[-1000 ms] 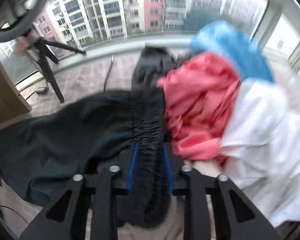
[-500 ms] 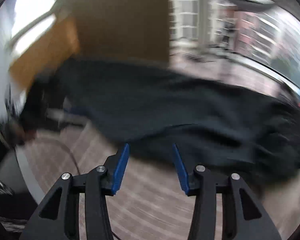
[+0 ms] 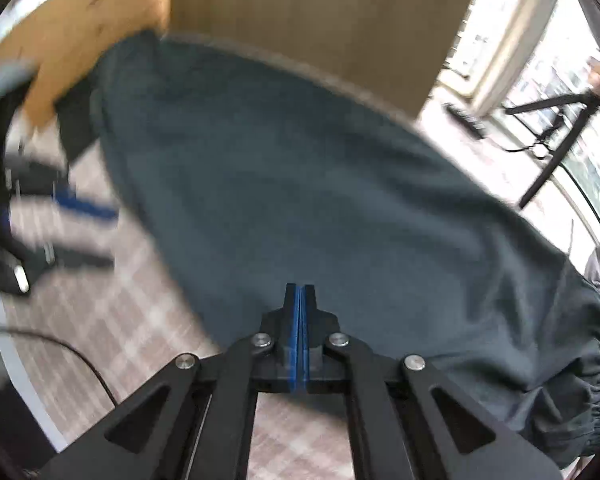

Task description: Fold clothes

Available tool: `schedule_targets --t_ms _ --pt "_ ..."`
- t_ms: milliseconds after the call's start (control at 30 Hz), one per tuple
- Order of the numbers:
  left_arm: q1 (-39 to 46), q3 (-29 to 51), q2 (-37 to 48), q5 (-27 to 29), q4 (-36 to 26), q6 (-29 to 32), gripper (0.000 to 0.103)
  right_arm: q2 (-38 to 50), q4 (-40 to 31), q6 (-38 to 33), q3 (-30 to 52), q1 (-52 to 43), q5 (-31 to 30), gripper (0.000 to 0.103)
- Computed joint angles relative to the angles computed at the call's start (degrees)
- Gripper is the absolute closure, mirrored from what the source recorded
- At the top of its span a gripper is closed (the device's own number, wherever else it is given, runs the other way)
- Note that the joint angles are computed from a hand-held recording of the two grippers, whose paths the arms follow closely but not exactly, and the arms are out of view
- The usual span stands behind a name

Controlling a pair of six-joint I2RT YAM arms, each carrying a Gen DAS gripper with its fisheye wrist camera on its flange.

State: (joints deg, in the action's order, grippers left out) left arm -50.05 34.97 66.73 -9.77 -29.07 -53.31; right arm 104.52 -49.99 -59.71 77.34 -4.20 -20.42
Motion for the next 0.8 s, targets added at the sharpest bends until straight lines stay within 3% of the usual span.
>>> schedule_targets --t_ms 67,133,200,267,300,433,533,567,600,633,800 --pt "0.2 1.6 2.4 0.4 1.0 2.1 0.065 3.7 -5.0 1.8 7.6 -1.2 -2.2 0.102" --pt "0.1 2.3 3.2 0.3 1.4 3.6 0.065 4.0 -12.1 -2.1 11.3 -2.5 -5.4 0.101" --pt "1.1 1.2 2.0 0.8 1.1 3.4 0.065 2.6 -14.8 -6.9 9.5 -3.3 -5.7 0.089" --pt "2.1 0.1 0.8 1.3 0.8 3.2 0.065 -1.2 -13.2 -11.4 3.3 -3.6 -5.1 0.06" --pt "2.6 -0.4 0.1 1.5 0.8 3.0 0.065 -3.5 -9.9 -13.3 -1.1 -3.3 -3.9 0.059" --pt "4.3 -2.4 -2.4 2.4 0.4 2.2 0.065 -9.4 3.7 -15.8 -15.4 0.3 1.8 0.059" --pt "3.8 -2.5 -3.6 1.8 -0.6 2.6 0.065 -10.9 11.0 -16.1 -20.0 1.5 4.4 0.06" --pt "3.5 -3.2 -4.6 1.8 -0.8 2.7 0.065 -10.2 11.2 -15.6 -19.4 1.7 4.9 0.072" --pt "3.3 -2.9 -4.2 1.6 -0.7 2.8 0.065 -7.9 8.3 -13.6 -16.0 1.4 4.5 0.083" --pt "3.0 -2.9 -4.3 1.4 -0.8 2.8 0.065 -5.5 5.4 -11.5 -12.4 1.1 4.2 0.101" --pt "3.5 -1.7 -1.5 2.4 1.8 4.1 0.065 5.3 -10.8 -4.7 7.1 -1.7 -1.9 0.101"
